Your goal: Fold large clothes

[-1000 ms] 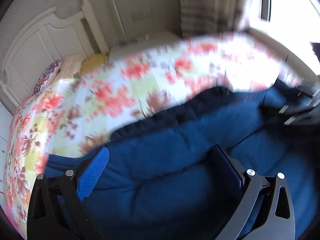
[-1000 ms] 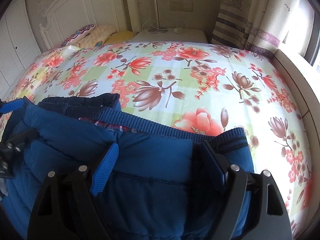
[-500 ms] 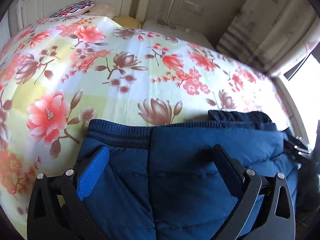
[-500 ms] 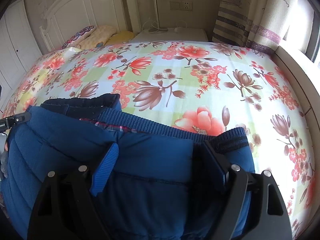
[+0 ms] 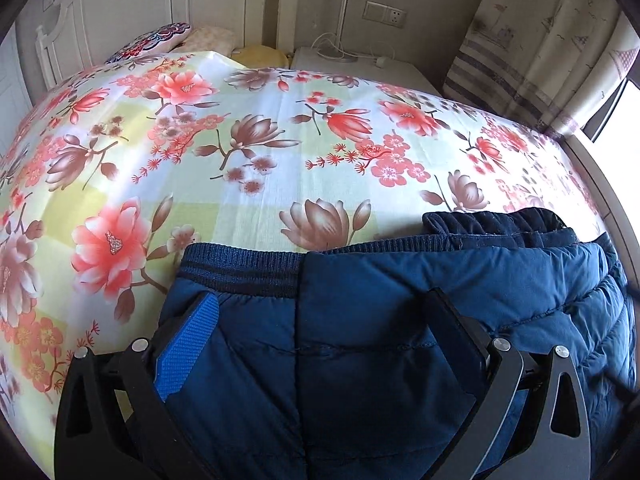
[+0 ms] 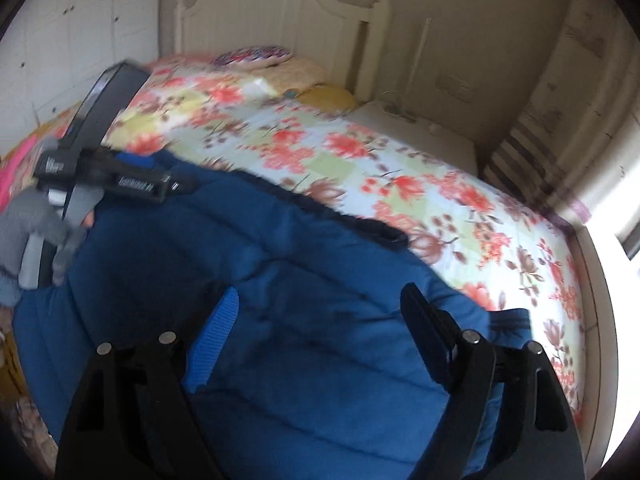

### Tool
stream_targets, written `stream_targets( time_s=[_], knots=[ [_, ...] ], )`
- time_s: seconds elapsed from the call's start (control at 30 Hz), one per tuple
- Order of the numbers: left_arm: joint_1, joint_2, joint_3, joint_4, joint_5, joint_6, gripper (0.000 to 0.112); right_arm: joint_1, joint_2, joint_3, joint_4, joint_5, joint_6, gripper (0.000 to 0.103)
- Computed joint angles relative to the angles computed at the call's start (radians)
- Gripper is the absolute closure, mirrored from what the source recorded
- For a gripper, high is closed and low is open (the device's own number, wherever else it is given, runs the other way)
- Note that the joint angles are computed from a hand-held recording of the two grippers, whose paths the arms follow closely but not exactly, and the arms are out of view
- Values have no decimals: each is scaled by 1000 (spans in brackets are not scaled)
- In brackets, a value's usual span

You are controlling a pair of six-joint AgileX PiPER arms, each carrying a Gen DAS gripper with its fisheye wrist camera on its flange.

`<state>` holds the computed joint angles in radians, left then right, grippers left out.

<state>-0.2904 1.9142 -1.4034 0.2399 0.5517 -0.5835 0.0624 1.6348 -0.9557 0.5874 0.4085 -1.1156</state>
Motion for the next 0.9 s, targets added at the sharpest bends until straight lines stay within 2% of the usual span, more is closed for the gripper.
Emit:
stream_targets(
  time_s=[0.03,0.07,0.17,0.23,0.27,0.33,0.37,0.47,0.53,0.57,0.63,0.67,0.77,0.83,0.87,0.9],
  knots=[
    [1,-2,4,-5,-5,3,14,4,26,6,31,-16,-24,19],
    [3,-2,5,-9,-8,6,14,-17,42,-5,84,7,-63,16],
    [2,-5,0,-9,-2,6,14,-107,70,-82,128,150,-57,16],
    [-20,-34,8,80,35,-80,14,-164,8,-52,135,139,-66,17],
    [-39,-72,43,151,29,-147,14,-208,-24,-35,173,161,-125,17],
    [-75,-192,157,227,-31,-216,14,-329,-57,-26,238,253,-237,17],
    [-109,-250,210,291,-32,-280,14,-392,-68,-22,261,288,-281,16],
    [-195,-344,316,400,-31,-400,14,-495,-86,23,285,285,-388,16],
    [-268,-340,369,527,15,-530,14,-537,-59,53,274,268,-436,16],
    [-277,-303,381,540,23,-548,14,-565,-21,53,311,286,-485,15],
    [-247,-287,416,516,-46,-552,14,-617,37,46,398,354,-566,13],
    [-234,-289,415,491,-53,-533,14,-626,51,33,401,371,-557,13],
    [-227,-273,404,479,-43,-513,14,-606,19,69,414,315,-574,13],
    [-243,-277,412,522,-31,-558,14,-591,-69,139,439,226,-582,13],
    [-247,-277,414,535,-29,-570,14,-596,-134,185,451,216,-588,15],
    [-252,-275,413,544,-21,-581,14,-608,-184,215,478,247,-618,15]
  ],
)
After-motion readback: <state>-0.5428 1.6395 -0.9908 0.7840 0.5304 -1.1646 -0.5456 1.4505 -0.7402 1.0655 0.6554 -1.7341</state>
